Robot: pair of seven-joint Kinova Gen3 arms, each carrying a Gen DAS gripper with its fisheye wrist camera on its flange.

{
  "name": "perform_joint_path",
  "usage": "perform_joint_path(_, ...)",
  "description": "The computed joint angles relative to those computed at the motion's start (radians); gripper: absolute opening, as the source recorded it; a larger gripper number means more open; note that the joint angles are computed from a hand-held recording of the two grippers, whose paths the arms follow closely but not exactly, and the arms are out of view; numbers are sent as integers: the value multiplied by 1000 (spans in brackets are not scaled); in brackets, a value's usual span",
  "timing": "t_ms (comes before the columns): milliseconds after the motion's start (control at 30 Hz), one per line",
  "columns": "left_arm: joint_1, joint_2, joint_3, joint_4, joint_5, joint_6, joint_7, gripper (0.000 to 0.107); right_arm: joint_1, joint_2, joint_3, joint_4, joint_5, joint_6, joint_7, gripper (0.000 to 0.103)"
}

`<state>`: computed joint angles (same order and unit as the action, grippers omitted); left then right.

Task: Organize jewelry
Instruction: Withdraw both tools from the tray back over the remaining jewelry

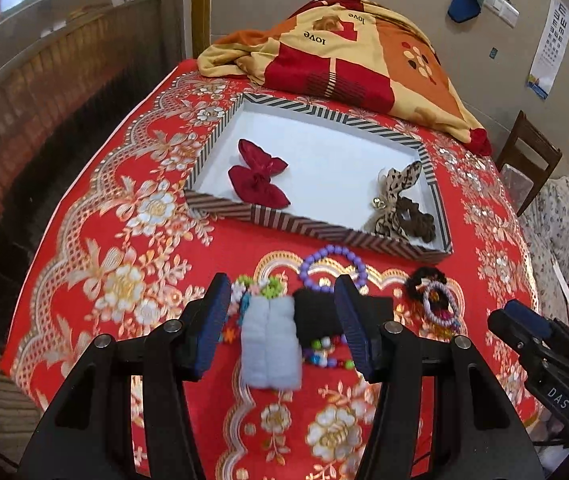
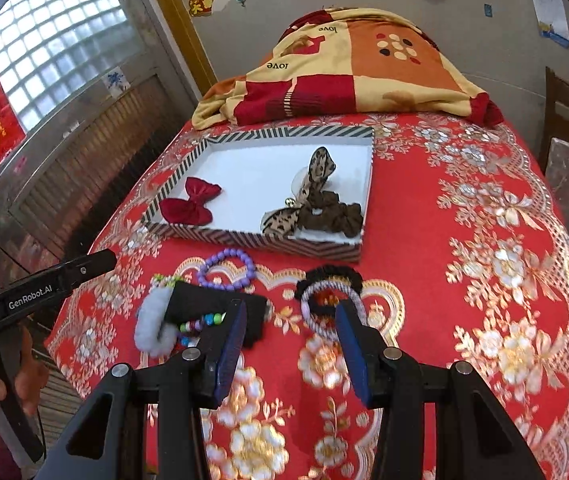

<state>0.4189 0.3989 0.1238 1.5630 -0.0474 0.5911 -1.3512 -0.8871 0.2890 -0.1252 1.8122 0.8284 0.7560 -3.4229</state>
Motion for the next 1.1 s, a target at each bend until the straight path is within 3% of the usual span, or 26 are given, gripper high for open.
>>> perform_joint_path(467,30,-84,-16,132,-75,-53,70,54,-61,10,-26,-29,-16,66,-20,45)
perform_joint_path(633,33,-97,-16,147,-88,-56,83,54,-74,10,-28,-38,-18,84,-24,56)
perform_joint_path(1100,26,-98,-15,153,-112,-37,107,54,-62,19,-26,-57,-58,72,40,56)
